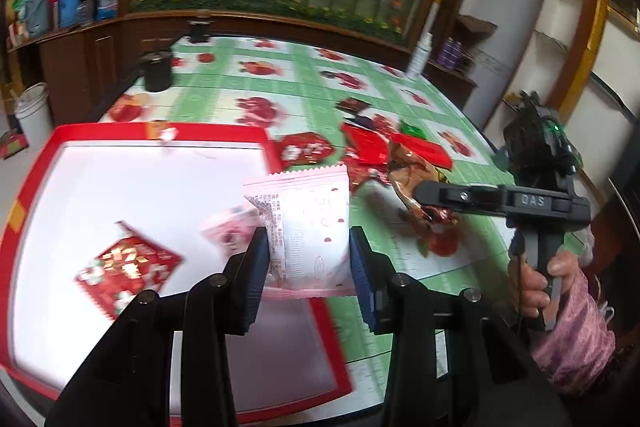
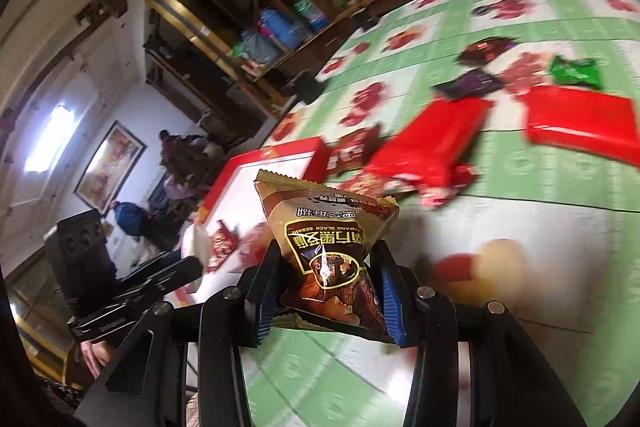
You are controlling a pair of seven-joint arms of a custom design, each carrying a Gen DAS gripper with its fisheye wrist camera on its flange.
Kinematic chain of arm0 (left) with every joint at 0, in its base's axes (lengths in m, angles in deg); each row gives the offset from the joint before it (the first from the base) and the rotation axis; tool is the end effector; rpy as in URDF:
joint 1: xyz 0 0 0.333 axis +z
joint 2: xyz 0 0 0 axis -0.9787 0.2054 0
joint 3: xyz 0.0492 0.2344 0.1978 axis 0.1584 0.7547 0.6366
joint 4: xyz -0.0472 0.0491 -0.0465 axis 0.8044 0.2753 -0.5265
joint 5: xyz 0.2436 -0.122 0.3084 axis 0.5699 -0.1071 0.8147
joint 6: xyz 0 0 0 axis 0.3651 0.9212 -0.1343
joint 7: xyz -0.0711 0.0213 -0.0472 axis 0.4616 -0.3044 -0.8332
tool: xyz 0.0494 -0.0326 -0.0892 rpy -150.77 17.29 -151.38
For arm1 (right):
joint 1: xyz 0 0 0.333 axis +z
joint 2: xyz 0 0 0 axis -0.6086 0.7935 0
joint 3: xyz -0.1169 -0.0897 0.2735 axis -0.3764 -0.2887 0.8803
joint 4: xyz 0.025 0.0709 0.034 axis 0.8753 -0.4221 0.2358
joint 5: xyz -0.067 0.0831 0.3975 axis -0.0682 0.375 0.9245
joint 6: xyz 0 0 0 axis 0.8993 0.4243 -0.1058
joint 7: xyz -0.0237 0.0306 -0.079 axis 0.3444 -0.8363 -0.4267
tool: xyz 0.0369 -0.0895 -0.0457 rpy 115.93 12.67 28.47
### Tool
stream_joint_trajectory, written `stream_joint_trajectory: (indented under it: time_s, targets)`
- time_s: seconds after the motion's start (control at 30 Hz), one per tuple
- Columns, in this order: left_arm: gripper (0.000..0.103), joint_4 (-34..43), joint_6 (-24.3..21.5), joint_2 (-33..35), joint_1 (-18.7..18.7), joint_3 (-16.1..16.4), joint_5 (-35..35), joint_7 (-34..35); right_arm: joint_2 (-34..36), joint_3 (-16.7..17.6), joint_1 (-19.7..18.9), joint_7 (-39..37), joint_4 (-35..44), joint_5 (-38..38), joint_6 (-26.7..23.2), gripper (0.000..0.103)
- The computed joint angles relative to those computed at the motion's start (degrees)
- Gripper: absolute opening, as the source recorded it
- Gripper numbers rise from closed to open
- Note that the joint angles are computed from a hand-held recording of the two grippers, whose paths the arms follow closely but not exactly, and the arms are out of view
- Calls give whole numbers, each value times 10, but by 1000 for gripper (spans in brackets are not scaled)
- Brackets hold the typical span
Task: Organize snacks
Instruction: 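Carry both held snacks over the red-rimmed white tray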
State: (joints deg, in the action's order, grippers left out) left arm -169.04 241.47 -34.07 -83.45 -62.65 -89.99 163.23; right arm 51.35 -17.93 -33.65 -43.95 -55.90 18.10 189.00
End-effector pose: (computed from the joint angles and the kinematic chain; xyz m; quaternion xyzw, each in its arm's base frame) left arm 0.6287 -0.2219 0.4123 -0.5514 0.7208 -0.3973 0.1358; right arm 0.6830 0.1636 0.3780 -0.6677 0.5660 0.0682 0.4787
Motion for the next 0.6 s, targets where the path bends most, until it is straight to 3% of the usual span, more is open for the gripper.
stream_joint_trajectory:
  time_s: [0.37,0.6]
  targets:
    - [37,-50,45,-22,-23,77,98,-129,73,36,27,26,94,-41,-30,44]
    - [37,-76,48,-29,-100,196,247,-286,118,58,47,51,154,-87,-36,45]
